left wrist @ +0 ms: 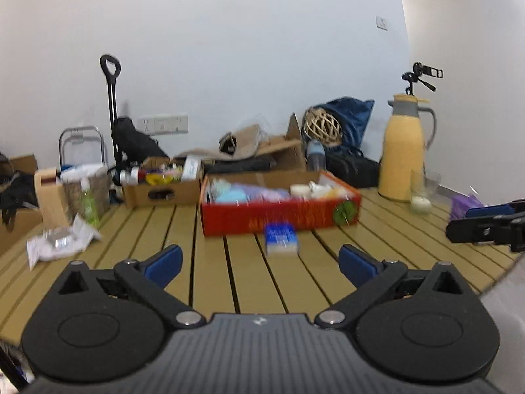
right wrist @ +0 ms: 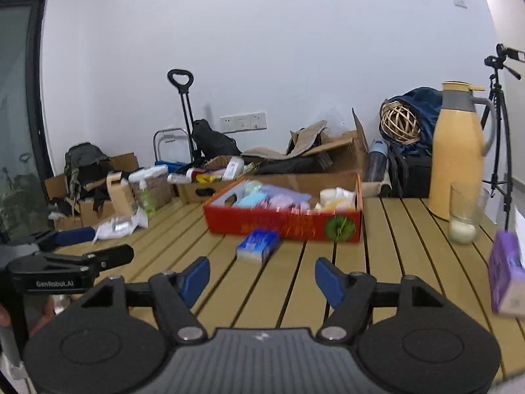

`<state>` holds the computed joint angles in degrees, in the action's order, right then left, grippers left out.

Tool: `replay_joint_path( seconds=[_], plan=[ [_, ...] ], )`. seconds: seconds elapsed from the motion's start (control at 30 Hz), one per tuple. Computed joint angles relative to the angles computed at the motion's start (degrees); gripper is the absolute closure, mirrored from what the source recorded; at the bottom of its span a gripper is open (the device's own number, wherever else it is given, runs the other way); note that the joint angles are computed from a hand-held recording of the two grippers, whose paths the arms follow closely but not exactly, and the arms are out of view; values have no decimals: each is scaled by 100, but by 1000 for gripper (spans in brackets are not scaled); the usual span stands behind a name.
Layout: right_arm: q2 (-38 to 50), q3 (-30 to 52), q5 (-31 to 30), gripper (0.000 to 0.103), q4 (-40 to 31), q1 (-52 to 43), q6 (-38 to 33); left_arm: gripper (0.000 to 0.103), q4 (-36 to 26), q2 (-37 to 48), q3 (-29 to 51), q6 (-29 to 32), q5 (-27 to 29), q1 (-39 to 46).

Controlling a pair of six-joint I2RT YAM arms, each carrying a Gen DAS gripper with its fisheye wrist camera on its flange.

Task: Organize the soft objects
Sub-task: 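Grasp the blue tissue pack between both tools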

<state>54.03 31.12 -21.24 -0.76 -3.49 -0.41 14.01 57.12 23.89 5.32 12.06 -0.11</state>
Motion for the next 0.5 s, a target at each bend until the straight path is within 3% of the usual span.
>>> replay_joint_path(
  seconds=[0.1, 0.27, 0.4, 0.5],
  plan=[
    [-677, -456, 231, 30, -359, 241, 51, 0, -427, -466, -170, -143, 234, 177],
    [-855, -572, 632, 30, -501, 576, 136, 0, -280, -351, -147, -242, 197, 257],
    [-499, -586, 680, 30, -149, 634, 393, 0, 41, 246, 25, -324, 315, 340],
    [291, -402, 851, 31, 363, 728, 619, 1, 459, 1077, 390, -427, 421, 350]
  ],
)
